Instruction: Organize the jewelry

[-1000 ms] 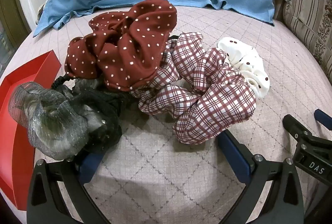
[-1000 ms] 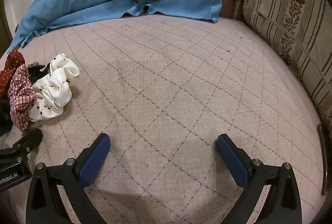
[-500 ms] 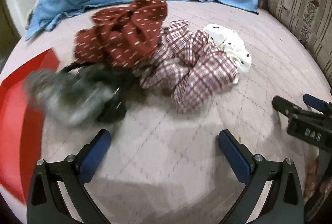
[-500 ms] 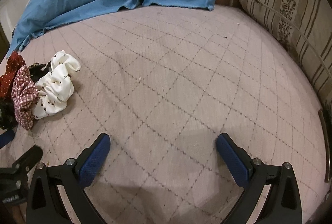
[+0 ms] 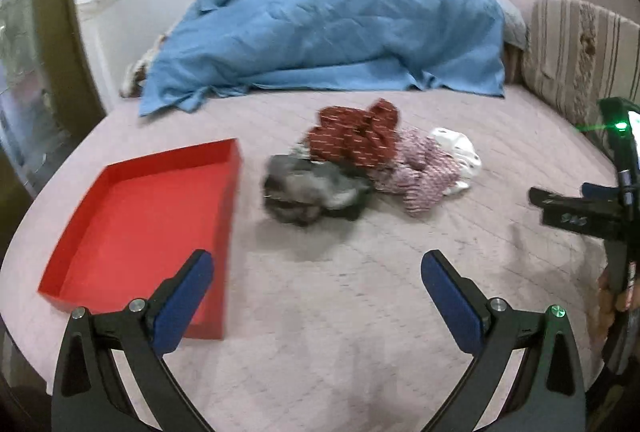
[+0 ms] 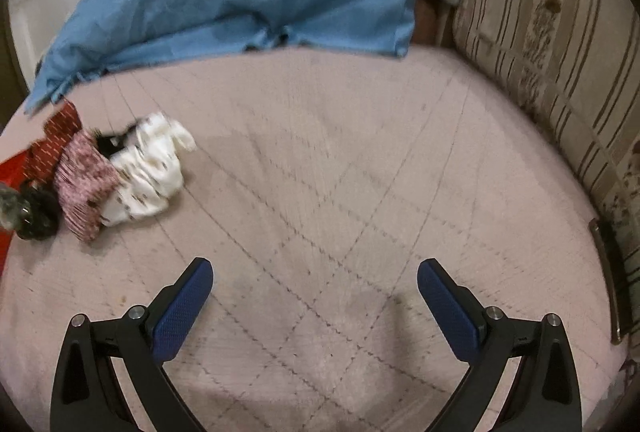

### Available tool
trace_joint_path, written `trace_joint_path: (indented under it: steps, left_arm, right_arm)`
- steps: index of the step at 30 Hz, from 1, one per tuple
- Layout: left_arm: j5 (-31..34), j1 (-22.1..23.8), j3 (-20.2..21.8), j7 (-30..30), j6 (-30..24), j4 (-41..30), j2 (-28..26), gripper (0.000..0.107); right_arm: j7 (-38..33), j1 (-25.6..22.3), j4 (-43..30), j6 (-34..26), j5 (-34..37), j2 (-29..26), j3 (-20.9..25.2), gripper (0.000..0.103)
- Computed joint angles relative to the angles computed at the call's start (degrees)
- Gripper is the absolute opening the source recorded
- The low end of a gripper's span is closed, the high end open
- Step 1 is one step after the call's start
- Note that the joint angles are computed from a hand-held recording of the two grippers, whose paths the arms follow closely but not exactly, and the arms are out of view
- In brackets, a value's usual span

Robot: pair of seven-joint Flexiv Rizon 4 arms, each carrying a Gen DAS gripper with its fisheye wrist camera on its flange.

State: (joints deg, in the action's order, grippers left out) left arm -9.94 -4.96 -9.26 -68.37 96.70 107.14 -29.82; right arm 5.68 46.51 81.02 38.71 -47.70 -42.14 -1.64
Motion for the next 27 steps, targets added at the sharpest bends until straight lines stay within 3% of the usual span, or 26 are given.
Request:
trace_joint_path:
  steps: [7, 12, 16, 20, 27]
  left_arm:
    - [1.0, -2.1, 5.1, -1.1, 3.4, 1.3, -0.8, 0.103]
    - [1.4, 1.3, 1.8, -1.2, 4.1, 1.7, -1.1, 0.103]
    - [1.5, 2.6, 0.3, -1.4, 3.8, 2.1, -0.8, 0.103]
    - [1.7, 0.0, 3.2, -1.4, 3.8, 1.8, -0.7, 0.103]
    - [1.8, -1.0, 4.0, -0.7, 2.3, 1.9, -0.6, 0.103]
  right_arm:
    - [4.9, 2.8, 1.2, -1.0, -9.0, 1.7, -2.1, 0.103]
    - [8.4, 4.2, 0.5, -1.0, -12.9, 1.3, -2.2, 0.103]
    - [10.0, 7.8, -1.9, -5.9, -18.6, -0.3, -3.8, 0.103]
    - [6.0, 8.3, -5.8, -8.1, -18.4, -3.1, -3.1, 0.103]
    - [5.1, 7.6, -5.8, -5.0, -16.1, -3.5, -3.1, 0.103]
